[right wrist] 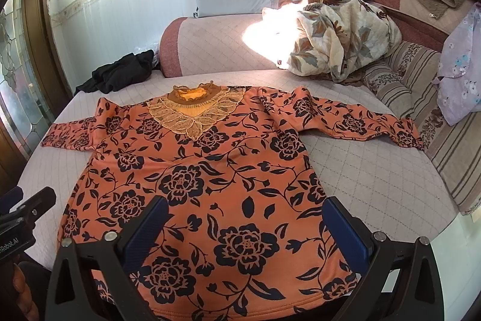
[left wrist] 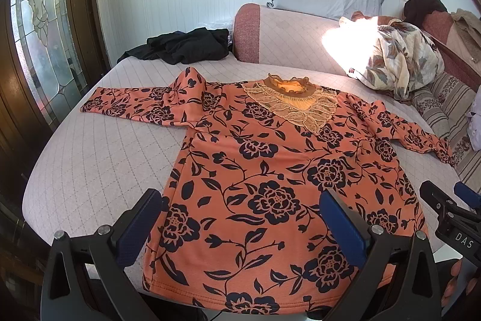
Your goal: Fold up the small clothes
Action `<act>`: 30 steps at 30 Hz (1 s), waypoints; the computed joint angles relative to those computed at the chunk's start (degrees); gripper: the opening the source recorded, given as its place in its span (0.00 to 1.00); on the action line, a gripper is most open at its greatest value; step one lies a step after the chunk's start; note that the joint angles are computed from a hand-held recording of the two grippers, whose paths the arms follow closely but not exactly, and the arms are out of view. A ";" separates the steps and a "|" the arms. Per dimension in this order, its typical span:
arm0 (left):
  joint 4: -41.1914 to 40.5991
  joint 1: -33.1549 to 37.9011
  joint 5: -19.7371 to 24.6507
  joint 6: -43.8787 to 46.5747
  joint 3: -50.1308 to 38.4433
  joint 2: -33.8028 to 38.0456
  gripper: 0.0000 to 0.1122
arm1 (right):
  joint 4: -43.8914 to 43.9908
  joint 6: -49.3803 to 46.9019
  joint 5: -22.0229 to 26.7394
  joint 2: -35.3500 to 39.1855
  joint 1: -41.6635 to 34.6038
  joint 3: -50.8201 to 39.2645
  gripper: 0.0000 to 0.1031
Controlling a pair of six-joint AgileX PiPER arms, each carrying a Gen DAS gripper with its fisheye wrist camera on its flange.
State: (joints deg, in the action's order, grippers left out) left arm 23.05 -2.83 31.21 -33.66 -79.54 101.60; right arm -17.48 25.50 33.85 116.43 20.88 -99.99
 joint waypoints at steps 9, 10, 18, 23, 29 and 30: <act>-0.66 0.12 0.25 1.02 -0.21 -0.05 0.92 | 0.49 -0.59 -0.16 -0.04 0.08 0.11 1.00; -0.63 0.11 0.25 0.99 -0.19 -0.09 0.92 | 0.35 -0.55 -0.11 0.00 0.10 -0.02 1.00; -0.48 -0.29 0.85 0.96 -0.94 0.35 0.92 | 0.52 -0.73 0.14 0.31 0.12 -0.75 1.00; -0.51 -0.42 0.87 0.80 -1.22 0.69 0.92 | 0.49 -0.90 0.36 0.62 0.23 -0.99 1.00; -0.81 -0.35 0.99 0.95 -1.48 0.87 0.92 | 0.70 -1.25 0.31 0.89 0.34 -1.24 1.00; -0.82 -0.36 1.10 1.02 -1.69 1.02 0.92 | 0.69 -1.29 0.37 0.96 0.37 -1.34 1.00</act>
State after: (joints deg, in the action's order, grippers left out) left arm 22.23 -3.18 32.31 -32.63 -81.23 102.62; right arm -16.80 24.21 34.22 117.40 21.25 -101.32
